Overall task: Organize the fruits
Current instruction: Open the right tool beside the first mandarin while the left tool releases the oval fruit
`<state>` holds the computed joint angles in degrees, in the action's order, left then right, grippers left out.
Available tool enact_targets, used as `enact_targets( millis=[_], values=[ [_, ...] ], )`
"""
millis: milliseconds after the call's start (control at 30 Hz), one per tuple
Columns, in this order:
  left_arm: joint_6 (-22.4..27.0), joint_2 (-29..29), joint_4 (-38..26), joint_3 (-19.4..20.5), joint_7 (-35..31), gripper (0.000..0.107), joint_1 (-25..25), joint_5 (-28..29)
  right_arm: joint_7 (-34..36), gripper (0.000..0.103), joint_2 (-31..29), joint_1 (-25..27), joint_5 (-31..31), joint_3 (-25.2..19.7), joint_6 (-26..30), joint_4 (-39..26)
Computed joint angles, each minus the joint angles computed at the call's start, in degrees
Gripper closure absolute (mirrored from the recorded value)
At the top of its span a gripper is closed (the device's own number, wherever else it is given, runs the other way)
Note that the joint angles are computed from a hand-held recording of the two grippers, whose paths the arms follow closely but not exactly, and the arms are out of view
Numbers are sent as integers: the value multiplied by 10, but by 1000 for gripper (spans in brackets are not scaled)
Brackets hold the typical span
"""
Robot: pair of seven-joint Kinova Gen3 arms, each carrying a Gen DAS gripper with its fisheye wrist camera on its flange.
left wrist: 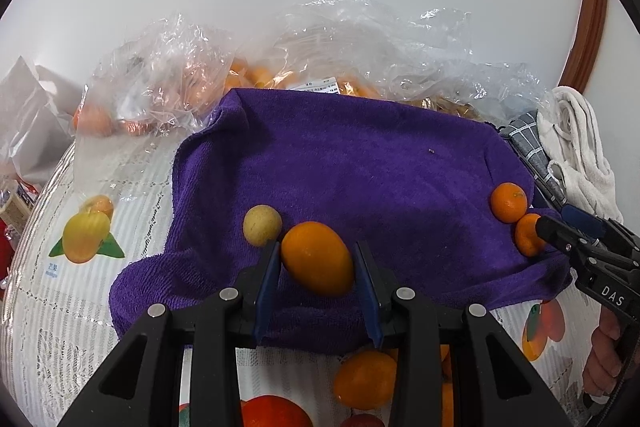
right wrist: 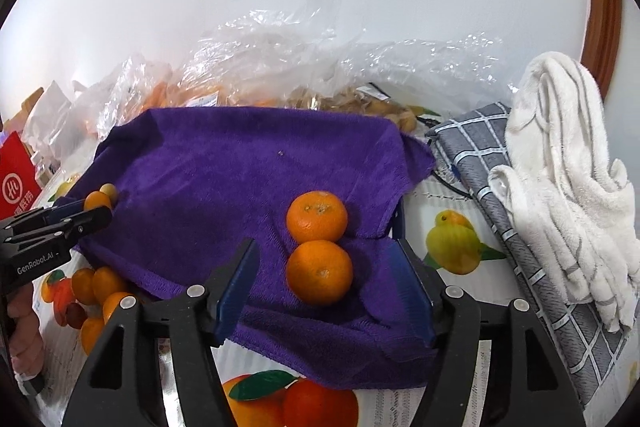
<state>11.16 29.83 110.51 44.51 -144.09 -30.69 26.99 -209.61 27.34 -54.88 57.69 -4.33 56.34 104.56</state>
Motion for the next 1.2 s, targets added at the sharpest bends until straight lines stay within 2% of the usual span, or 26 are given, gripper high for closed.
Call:
enact_targets(
  millis=[233,433,633,767,867,1033,1200],
  values=[
    [-31,-4,14,2,14,72,6,-24,-27,36,3,-6,3,1,11,3],
    [-37,-1,16,11,49,71,3,-67,-18,36,13,-10,-11,0,44,-12],
    [-41,-4,19,17,66,64,1,-95,-15,36,2,-1,-16,-3,26,-4],
    [-45,0,25,45,70,54,-22,-105,-2,36,-1,5,-20,-4,11,-4],
    [-67,-2,36,66,86,50,-41,-116,-24,36,-8,5,-5,0,-12,10],
    [-74,0,42,113,117,49,-86,-146,1,36,-12,2,-33,-4,20,-13],
    [-37,12,34,176,125,49,-147,-148,9,36,-18,-15,-48,-17,51,-26]
  ],
)
